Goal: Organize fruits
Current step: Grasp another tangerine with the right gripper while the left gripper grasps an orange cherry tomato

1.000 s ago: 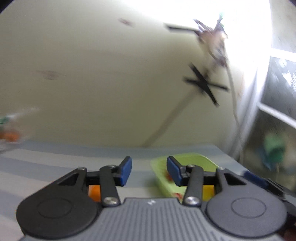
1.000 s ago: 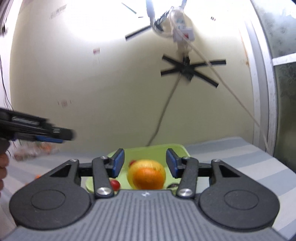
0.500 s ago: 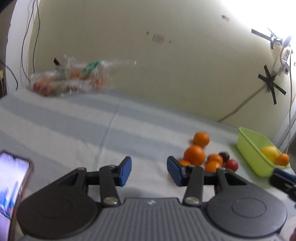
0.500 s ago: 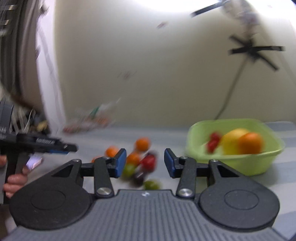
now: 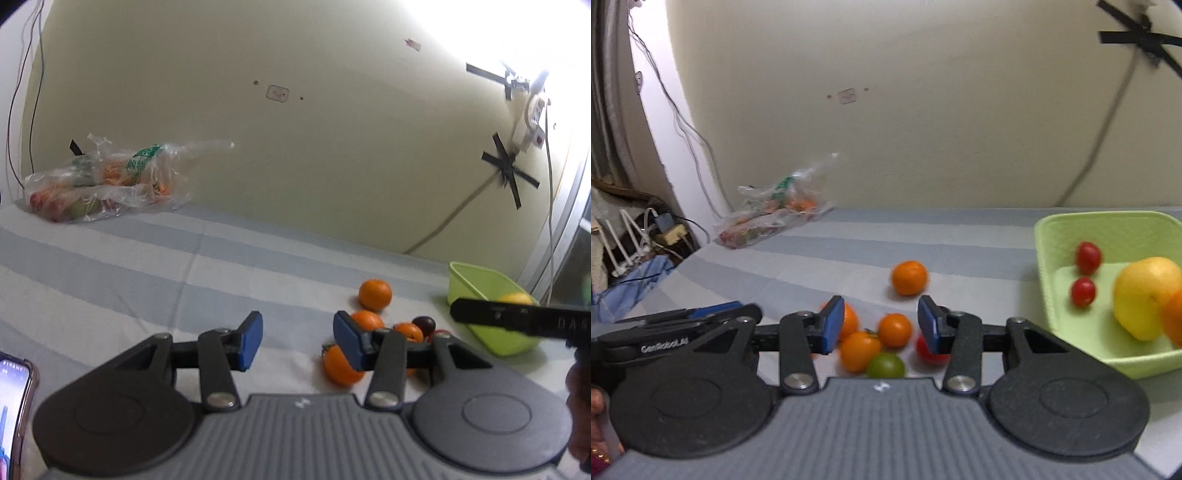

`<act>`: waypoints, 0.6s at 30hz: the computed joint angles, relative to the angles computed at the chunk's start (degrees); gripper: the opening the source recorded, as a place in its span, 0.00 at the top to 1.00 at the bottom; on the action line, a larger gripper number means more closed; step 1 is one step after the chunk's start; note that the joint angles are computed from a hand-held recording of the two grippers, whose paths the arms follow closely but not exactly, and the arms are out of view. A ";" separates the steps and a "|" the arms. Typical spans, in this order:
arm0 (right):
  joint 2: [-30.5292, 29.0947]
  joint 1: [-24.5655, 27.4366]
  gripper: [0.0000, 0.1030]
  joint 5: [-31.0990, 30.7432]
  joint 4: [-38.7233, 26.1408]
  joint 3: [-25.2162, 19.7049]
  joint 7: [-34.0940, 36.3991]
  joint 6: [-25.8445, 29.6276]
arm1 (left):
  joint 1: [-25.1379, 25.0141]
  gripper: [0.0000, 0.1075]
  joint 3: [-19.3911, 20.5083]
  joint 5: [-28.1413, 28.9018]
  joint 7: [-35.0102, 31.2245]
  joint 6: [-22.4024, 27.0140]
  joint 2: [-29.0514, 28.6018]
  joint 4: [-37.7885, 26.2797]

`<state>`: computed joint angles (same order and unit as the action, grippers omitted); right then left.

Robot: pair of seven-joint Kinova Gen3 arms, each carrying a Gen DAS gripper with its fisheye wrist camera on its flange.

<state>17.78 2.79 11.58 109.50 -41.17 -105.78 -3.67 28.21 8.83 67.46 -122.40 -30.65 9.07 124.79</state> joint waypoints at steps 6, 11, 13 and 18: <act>1.71 -9.91 0.55 0.35 -3.32 7.81 4.43 2.06 | -5.48 0.59 6.87 -3.00 -4.66 0.78 0.98 -0.09; 6.63 -7.53 0.55 -2.83 -10.68 2.88 8.61 9.06 | 6.59 0.56 -4.15 3.05 -16.31 2.26 4.73 -4.82; 7.20 -9.88 0.55 -3.48 -12.49 4.91 9.94 10.97 | 8.06 0.55 -5.64 7.60 -20.97 1.93 6.52 -6.76; 9.26 -17.54 0.59 -5.09 -17.09 12.44 11.68 16.83 | -0.64 0.68 1.63 14.06 -29.33 6.50 5.86 -8.33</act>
<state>27.04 -14.75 6.49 92.41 -28.73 -94.10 13.15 27.57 10.46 81.52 -151.73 -24.14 14.94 116.46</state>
